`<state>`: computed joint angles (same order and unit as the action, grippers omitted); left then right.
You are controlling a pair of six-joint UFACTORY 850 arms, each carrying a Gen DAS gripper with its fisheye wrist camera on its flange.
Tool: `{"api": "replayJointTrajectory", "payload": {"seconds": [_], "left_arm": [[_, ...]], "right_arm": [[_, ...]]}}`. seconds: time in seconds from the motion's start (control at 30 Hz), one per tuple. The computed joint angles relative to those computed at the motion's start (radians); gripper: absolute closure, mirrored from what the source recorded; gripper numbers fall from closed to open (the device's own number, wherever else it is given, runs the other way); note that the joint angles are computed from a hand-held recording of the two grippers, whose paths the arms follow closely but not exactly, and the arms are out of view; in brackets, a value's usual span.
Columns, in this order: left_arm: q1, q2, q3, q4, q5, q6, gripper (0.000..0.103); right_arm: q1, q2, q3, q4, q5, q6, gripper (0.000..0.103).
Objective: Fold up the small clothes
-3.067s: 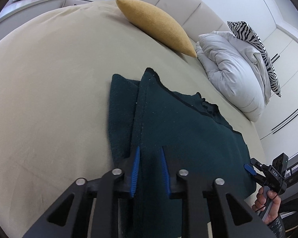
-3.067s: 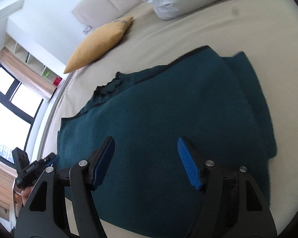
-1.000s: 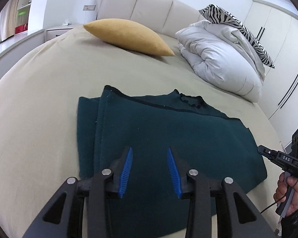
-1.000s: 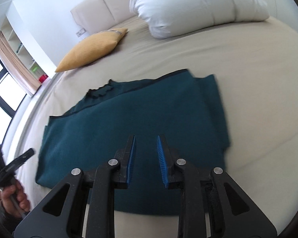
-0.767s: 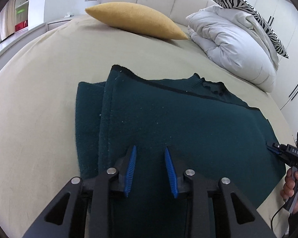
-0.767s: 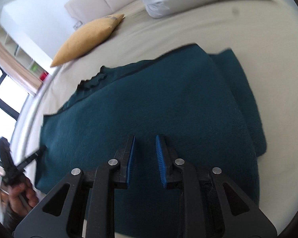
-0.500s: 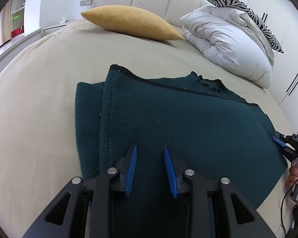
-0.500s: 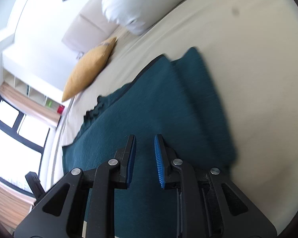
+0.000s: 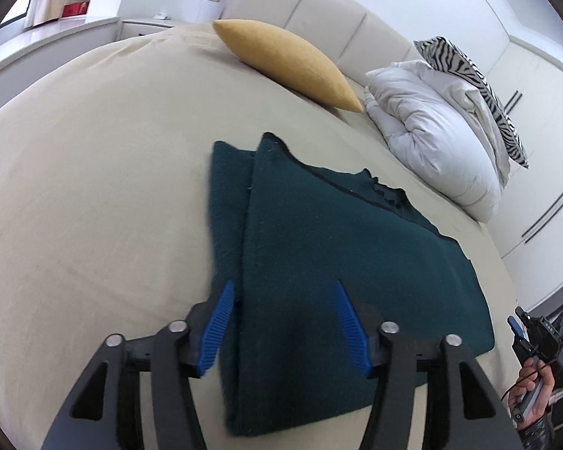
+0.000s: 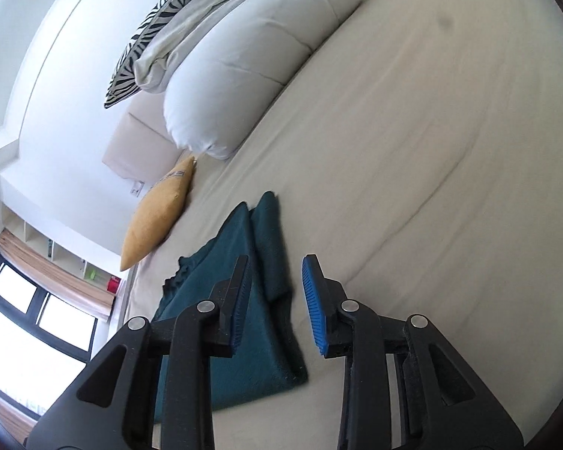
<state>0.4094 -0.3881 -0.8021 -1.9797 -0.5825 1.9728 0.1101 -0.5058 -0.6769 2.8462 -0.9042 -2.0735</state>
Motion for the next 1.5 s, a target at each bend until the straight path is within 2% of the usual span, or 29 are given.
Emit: {"api": "replayJointTrajectory", "payload": {"seconds": [0.1, 0.23, 0.33, 0.37, 0.4, 0.43, 0.47, 0.67, 0.8, 0.93, 0.97, 1.07, 1.17, 1.23, 1.27, 1.3, 1.37, 1.5], "left_arm": [[0.044, 0.012, 0.024, 0.033, -0.008, -0.056, 0.035], [0.096, 0.007, 0.035, 0.092, -0.042, -0.152, 0.035], [0.120, -0.010, 0.022, 0.149, -0.076, -0.226, 0.034], [0.126, -0.017, 0.016, 0.163, -0.087, -0.245, 0.033], [0.130, -0.024, 0.010, 0.176, -0.096, -0.263, 0.033], [0.133, -0.030, 0.004, 0.191, -0.106, -0.282, 0.032], [0.135, -0.038, -0.006, 0.209, -0.117, -0.304, 0.031], [0.126, -0.099, -0.085, 0.290, -0.166, -0.384, 0.026], [0.124, -0.172, -0.183, 0.383, -0.209, -0.498, 0.018], [0.100, -0.200, -0.242, 0.426, -0.208, -0.544, 0.015], [0.091, -0.204, -0.250, 0.437, -0.203, -0.548, 0.017], [0.073, -0.242, -0.300, 0.527, -0.262, -0.639, 0.048], [0.061, -0.247, -0.305, 0.523, -0.247, -0.646, 0.053], [0.066, -0.253, -0.307, 0.517, -0.249, -0.656, 0.065], [0.069, -0.256, -0.309, 0.522, -0.241, -0.669, 0.078], [0.073, -0.260, -0.312, 0.528, -0.238, -0.679, 0.084], [0.085, -0.271, -0.317, 0.523, -0.265, -0.681, 0.086], [0.067, -0.236, -0.286, 0.494, -0.202, -0.638, 0.087]], "right_arm": [[0.034, -0.003, -0.007, -0.053, -0.036, 0.032, 0.075], [0.097, -0.014, -0.051, -0.121, -0.010, 0.025, 0.075], [0.143, -0.048, -0.103, -0.146, 0.039, 0.015, 0.063], [0.154, -0.065, -0.120, -0.151, 0.055, 0.019, 0.051], [0.159, -0.083, -0.137, -0.166, 0.077, 0.032, 0.047], [0.164, -0.105, -0.167, -0.198, 0.140, 0.065, 0.047], [0.164, -0.117, -0.174, -0.212, 0.171, 0.077, 0.047], [0.163, -0.063, -0.106, -0.166, 0.082, 0.057, 0.046], [0.172, -0.037, -0.112, -0.186, 0.090, 0.071, 0.046], [0.182, -0.047, -0.151, -0.247, 0.083, 0.128, 0.046], [0.188, -0.054, -0.165, -0.261, 0.087, 0.140, 0.046], [0.215, -0.084, -0.216, -0.299, 0.109, 0.181, 0.046], [0.245, -0.115, -0.268, -0.332, 0.136, 0.206, 0.046], [0.267, -0.143, -0.316, -0.370, 0.161, 0.237, 0.046], [0.275, -0.157, -0.340, -0.386, 0.170, 0.247, 0.046], [0.283, -0.169, -0.360, -0.399, 0.179, 0.256, 0.046], [0.299, -0.198, -0.405, -0.429, 0.194, 0.282, 0.046], [0.328, -0.266, -0.502, -0.483, 0.199, 0.340, 0.046]]}}
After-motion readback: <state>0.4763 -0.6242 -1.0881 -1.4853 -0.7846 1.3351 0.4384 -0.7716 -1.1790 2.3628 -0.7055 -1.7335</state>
